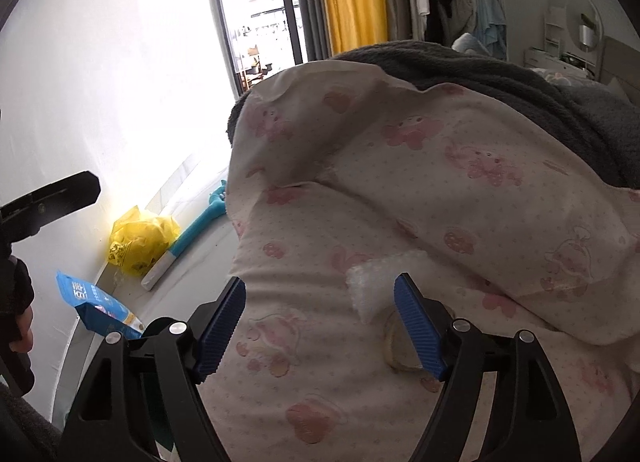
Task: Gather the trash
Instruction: 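Move both tools back over the bubble wrap and cardboard roll on the duvet, then grasp the cardboard roll core with the right tool while the left tool grasps the bubble wrap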
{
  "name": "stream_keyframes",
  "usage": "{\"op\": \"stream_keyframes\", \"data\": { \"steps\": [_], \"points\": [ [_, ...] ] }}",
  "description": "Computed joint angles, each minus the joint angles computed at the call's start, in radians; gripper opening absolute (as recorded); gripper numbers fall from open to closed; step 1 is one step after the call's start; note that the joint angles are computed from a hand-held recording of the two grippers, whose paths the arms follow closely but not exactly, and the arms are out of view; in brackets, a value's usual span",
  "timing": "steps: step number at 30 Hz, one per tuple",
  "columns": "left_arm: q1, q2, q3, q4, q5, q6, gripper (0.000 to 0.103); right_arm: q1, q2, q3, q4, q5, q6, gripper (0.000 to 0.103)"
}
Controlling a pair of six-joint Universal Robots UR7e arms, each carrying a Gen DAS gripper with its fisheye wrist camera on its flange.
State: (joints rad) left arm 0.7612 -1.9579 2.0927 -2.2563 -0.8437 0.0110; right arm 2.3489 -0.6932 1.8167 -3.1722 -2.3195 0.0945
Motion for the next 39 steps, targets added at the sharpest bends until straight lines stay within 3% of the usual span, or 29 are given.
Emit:
{"op": "stream_keyframes", "data": {
  "steps": [8,14,24,31,39],
  "points": [
    [0.022,0.042,0.004,-0.054,-0.015,-0.007,0.094,-0.034,-0.031,0.049,-0.033,-0.011,0.02,0.08],
    [0.036,0.07,0.003,-0.087,-0.034,-0.026,0.094,-0.055,-0.044,0.069,0.011,-0.048,0.037,0.08],
    [0.052,0.125,0.025,-0.155,-0.087,-0.064,0.095,-0.101,-0.078,0.116,0.073,0.024,0.098,0.08],
    [0.042,0.167,0.05,-0.186,-0.102,-0.085,0.095,-0.113,-0.092,0.13,0.085,0.079,0.095,0.05],
    [0.03,0.205,0.084,-0.226,-0.121,-0.053,0.094,-0.114,-0.143,0.18,0.034,0.056,0.09,0.049]
  ]
}}
